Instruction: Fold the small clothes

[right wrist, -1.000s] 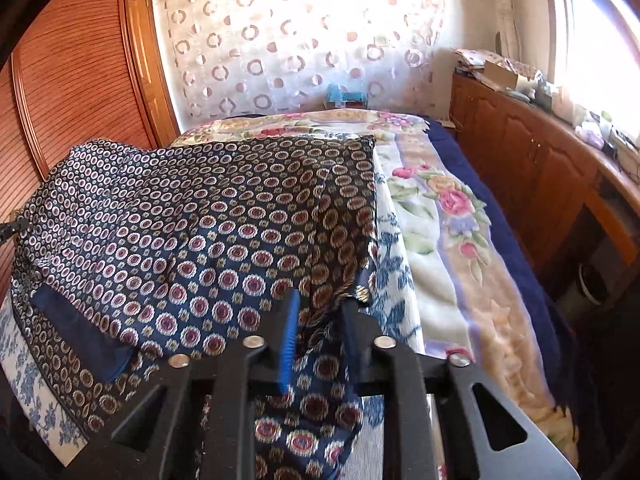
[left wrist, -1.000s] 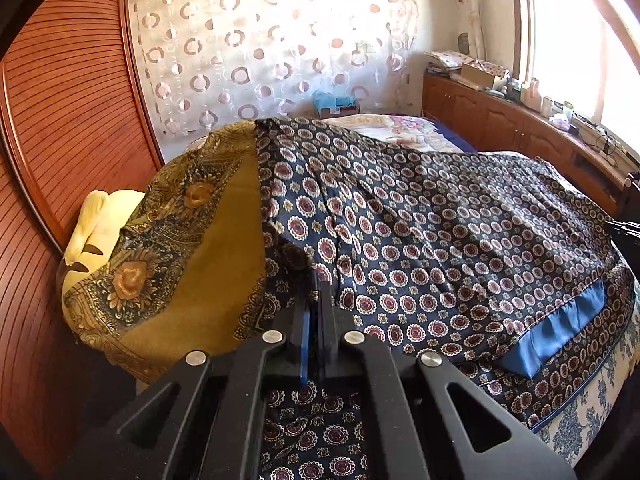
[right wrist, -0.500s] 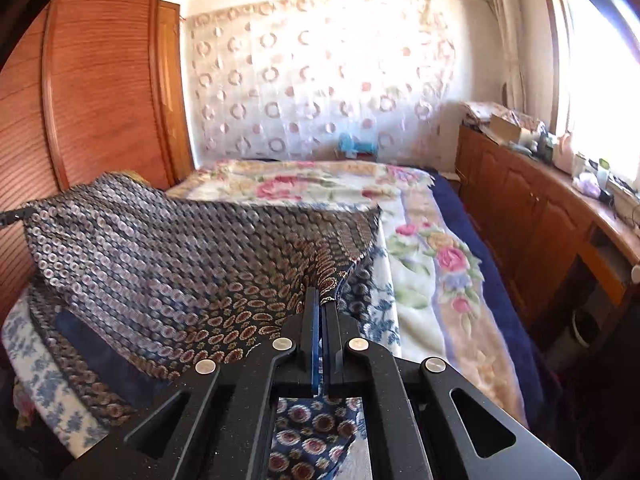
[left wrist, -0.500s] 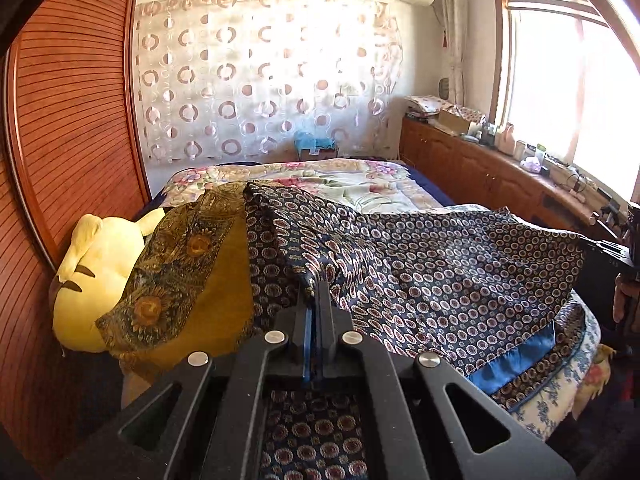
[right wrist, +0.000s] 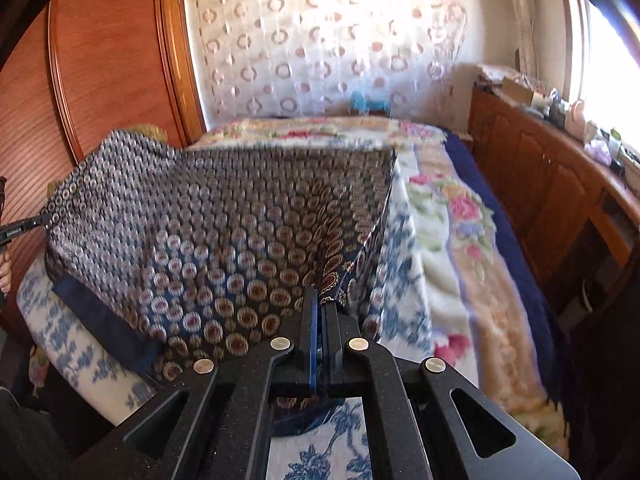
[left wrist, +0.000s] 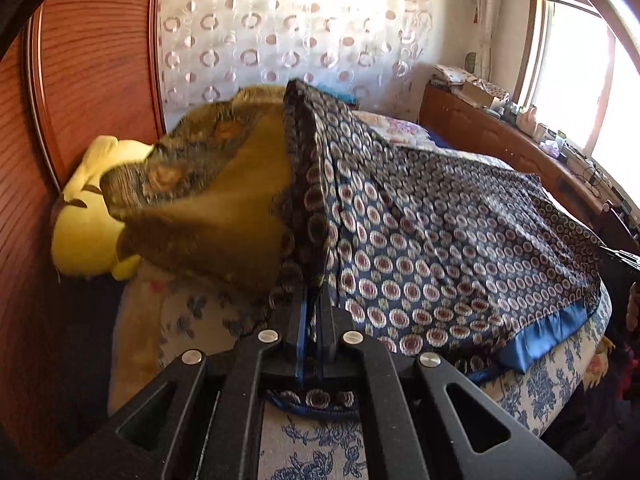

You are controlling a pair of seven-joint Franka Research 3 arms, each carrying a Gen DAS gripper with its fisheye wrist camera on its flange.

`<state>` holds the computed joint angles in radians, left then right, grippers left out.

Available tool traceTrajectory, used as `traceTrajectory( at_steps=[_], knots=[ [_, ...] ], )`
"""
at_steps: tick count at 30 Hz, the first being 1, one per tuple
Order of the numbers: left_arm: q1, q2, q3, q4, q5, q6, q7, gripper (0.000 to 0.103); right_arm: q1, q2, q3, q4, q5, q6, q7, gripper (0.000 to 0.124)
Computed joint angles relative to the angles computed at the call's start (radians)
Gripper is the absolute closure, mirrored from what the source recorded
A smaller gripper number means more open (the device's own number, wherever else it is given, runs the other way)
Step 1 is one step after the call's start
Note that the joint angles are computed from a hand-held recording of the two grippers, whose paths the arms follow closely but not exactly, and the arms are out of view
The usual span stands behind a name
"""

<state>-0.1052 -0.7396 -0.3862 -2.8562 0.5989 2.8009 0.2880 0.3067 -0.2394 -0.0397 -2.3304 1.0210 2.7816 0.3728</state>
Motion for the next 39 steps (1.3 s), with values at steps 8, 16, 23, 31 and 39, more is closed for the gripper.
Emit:
traceTrajectory(
  at_steps=[8, 16, 23, 31, 39],
  knots=[
    [-0.018, -0.044, -0.010, -0.052, -0.022, 0.022, -0.036, 0.028, 0.013, -0.017, 0.009, -0.015, -0.017, 0.049, 0.025, 0.120],
    [0.000, -0.003, -0.006, -0.070, -0.035, 0.045, -0.067, 0.026, 0.091, -0.071, -0.010, -0.073, 0.120, 0.137, -0.099, 0.081],
    [0.011, 0.037, -0.013, -0.058, -0.031, 0.039, -0.070, 0.026, 0.132, -0.066, 0.001, -0.068, 0.154, 0.110, -0.139, 0.071],
    [0.005, 0.047, -0.003, -0.046, -0.012, 0.017, -0.061, 0.026, 0.133, 0.055, 0.063, 0.001, 0.128, 0.026, -0.100, 0.071],
    [0.003, 0.040, 0.008, -0.051, -0.019, 0.021, -0.061, 0.026, 0.116, 0.159, 0.130, 0.057, 0.010, 0.067, -0.006, 0.070]
  ],
)
